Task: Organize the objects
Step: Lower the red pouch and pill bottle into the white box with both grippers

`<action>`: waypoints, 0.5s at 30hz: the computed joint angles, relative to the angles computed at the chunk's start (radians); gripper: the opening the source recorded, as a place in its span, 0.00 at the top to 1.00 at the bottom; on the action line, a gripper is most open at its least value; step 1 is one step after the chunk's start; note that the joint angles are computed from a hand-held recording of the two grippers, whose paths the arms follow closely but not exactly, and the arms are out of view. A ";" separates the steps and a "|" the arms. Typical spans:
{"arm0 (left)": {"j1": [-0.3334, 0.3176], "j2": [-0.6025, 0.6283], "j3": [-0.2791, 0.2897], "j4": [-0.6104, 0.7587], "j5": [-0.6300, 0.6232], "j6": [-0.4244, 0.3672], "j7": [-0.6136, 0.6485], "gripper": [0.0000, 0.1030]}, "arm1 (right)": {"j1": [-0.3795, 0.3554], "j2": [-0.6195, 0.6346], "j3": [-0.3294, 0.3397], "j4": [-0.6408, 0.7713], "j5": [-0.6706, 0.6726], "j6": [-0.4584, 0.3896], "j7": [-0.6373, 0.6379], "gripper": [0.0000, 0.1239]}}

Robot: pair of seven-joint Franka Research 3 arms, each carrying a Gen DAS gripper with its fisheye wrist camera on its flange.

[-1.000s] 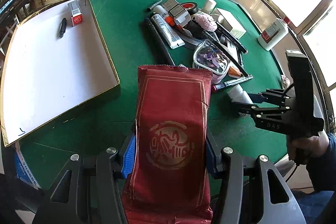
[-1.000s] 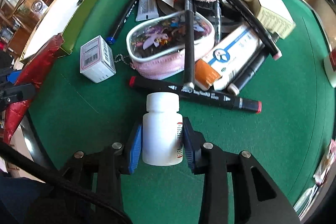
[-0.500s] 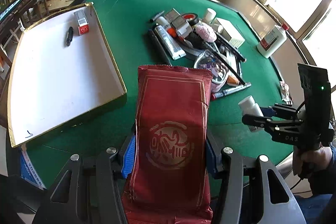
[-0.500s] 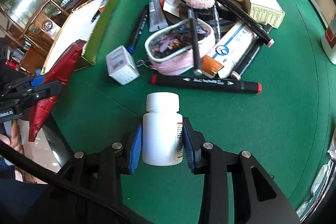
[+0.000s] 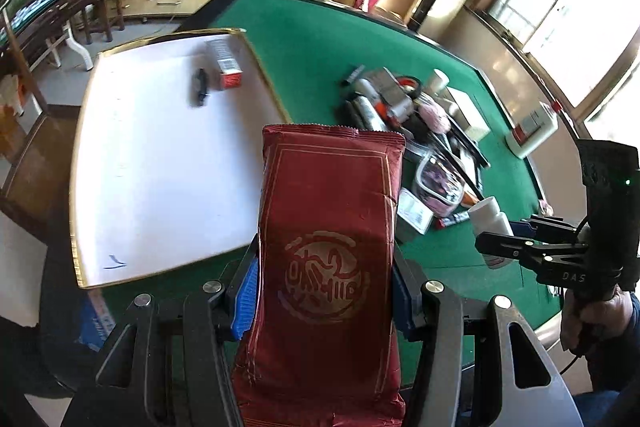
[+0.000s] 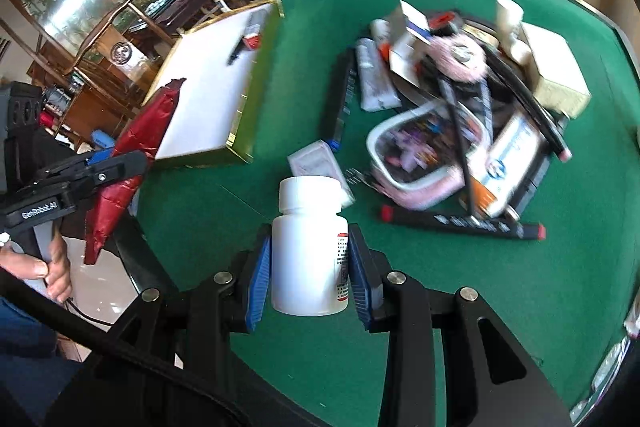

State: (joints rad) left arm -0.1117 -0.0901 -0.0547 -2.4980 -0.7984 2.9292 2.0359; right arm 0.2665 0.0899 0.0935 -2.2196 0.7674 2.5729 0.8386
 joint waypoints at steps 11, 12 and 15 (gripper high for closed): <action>0.100 0.059 0.043 0.062 -0.032 -0.017 0.072 0.53 | 0.072 0.172 0.051 0.252 -0.125 -0.039 0.138 0.73; 0.115 0.075 0.039 0.076 -0.036 -0.019 0.076 0.53 | 0.078 0.192 0.055 0.281 -0.141 -0.045 0.153 0.73; 0.168 0.132 0.022 0.127 -0.036 -0.031 0.085 0.53 | 0.106 0.276 0.061 0.399 -0.204 -0.062 0.218 0.73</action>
State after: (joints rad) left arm 0.0566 0.0418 -0.0328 -2.3709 -0.8343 2.8981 2.1209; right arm 0.3720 0.3654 0.1542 -1.8207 0.5633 2.5105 1.0568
